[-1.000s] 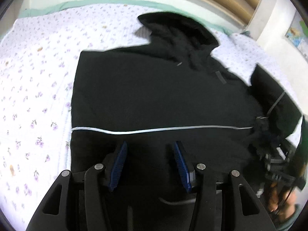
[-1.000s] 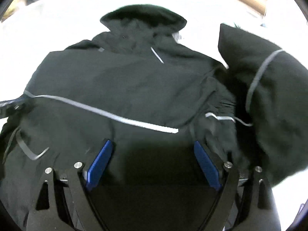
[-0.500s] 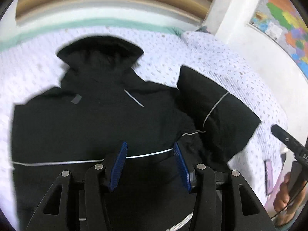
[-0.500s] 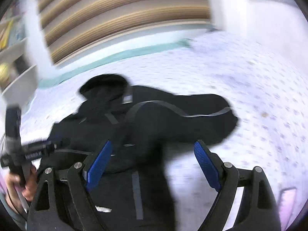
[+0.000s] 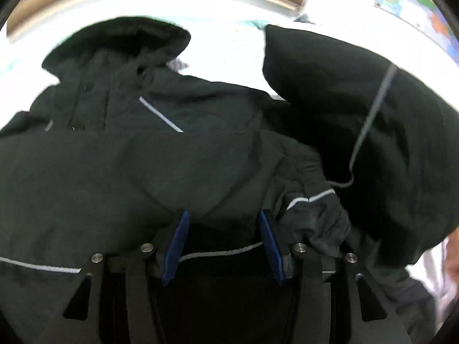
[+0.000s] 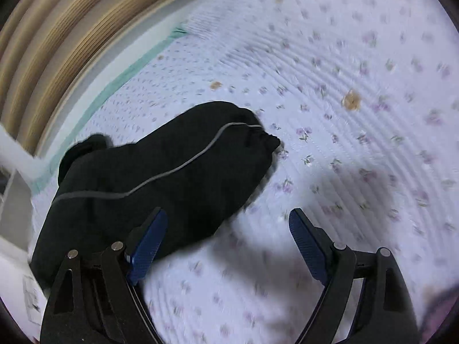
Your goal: Fold large clothes
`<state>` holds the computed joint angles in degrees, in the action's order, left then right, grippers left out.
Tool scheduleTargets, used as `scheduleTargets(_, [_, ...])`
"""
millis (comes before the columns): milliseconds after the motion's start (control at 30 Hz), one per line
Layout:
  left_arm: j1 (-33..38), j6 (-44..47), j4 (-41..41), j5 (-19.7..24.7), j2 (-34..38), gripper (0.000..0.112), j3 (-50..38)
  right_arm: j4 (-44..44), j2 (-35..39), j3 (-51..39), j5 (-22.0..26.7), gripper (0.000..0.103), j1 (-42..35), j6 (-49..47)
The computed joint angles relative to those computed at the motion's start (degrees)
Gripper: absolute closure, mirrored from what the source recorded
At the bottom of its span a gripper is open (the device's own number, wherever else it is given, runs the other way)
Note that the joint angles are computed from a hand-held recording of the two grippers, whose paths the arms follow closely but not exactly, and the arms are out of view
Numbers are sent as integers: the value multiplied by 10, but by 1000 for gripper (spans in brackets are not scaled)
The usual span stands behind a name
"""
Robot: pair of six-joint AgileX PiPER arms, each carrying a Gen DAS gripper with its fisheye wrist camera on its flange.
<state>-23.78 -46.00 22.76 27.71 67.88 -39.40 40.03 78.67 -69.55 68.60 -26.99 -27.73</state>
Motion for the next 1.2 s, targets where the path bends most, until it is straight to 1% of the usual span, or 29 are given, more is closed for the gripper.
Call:
scheduleTargets(33, [-10, -27, 25, 0, -1, 60, 4, 17, 19, 1, -2, 15, -4, -5])
scheduleTargets(67, [-11, -34, 30, -5, -2, 60, 8, 38, 44, 1, -1, 15, -8, -5])
scheduleTargets(133, [3, -15, 10, -28, -6, 60, 19, 77, 83, 2, 3, 15, -12, -9])
scheduleTargets(167, [10, -3, 1, -34, -11, 60, 24, 89, 90, 3, 3, 15, -13, -12])
scheduleTargets(233, [7, -20, 20, -42, -14, 60, 33, 117, 102, 7, -18, 17, -5, -26])
scheduleTargets(300, [-6, -58, 58, -36, -9, 60, 30, 150, 115, 4, -26, 30, 13, -41])
scheduleTargets(367, [-9, -67, 66, -35, -10, 60, 32, 163, 125, 1, -31, 61, 30, -41])
scheduleTargets(400, [-13, -69, 65, -31, -17, 60, 35, 160, 121, 5, -45, 70, 41, -36])
scheduleTargets(433, [-16, -70, 64, -27, -20, 60, 36, 154, 113, 8, -57, 83, 48, -32])
scheduleTargets(533, [-13, -43, 38, -18, -24, 60, 27, 129, 64, 13, -84, 87, 50, -30])
scheduleTargets(600, [0, 11, -20, -8, -42, 62, 17, 80, 21, -8, -91, 87, 40, -19])
scheduleTargets(700, [19, 95, -108, -10, -87, 62, -2, 17, -25, -71, -78, 87, -18, -30])
scheduleTargets(767, [26, 158, -176, 2, -89, 62, -33, -9, -33, -115, -71, 88, -65, -48])
scheduleTargets(833, [26, 200, -227, 11, -70, 62, -62, -23, -28, -153, -58, 88, -104, -58])
scheduleTargets(900, [23, 229, -266, 10, -40, 62, -78, -39, -16, -187, -52, 88, -153, -65])
scheduleTargets(933, [24, 258, -297, 10, -19, 62, -83, -42, -10, -194, -53, 88, -165, -65])
scheduleTargets(967, [19, 274, -319, 15, 17, 62, -91, -44, -1, -202, -51, 88, -182, -65])
scheduleTargets(1000, [14, 274, -324, 21, 50, 62, -96, -37, 13, -212, -36, 88, -199, -68])
scheduleTargets(1033, [6, 255, -307, 23, 72, 62, -99, -40, 27, -217, -23, 88, -208, -62])
scheduleTargets(1067, [-9, 220, -266, 11, 83, 61, -96, -52, 30, -209, -29, 88, -204, -53])
scheduleTargets(1100, [-17, 199, -241, 11, 82, 61, -97, -62, 26, -193, -41, 88, -196, -50])
scheduleTargets(1133, [-22, 191, -231, 21, 81, 61, -103, -71, 24, -184, -51, 88, -190, -49])
scheduleTargets(1200, [-19, 209, -241, 39, 68, 61, -110, -84, 20, -165, -69, 88, -172, -39])
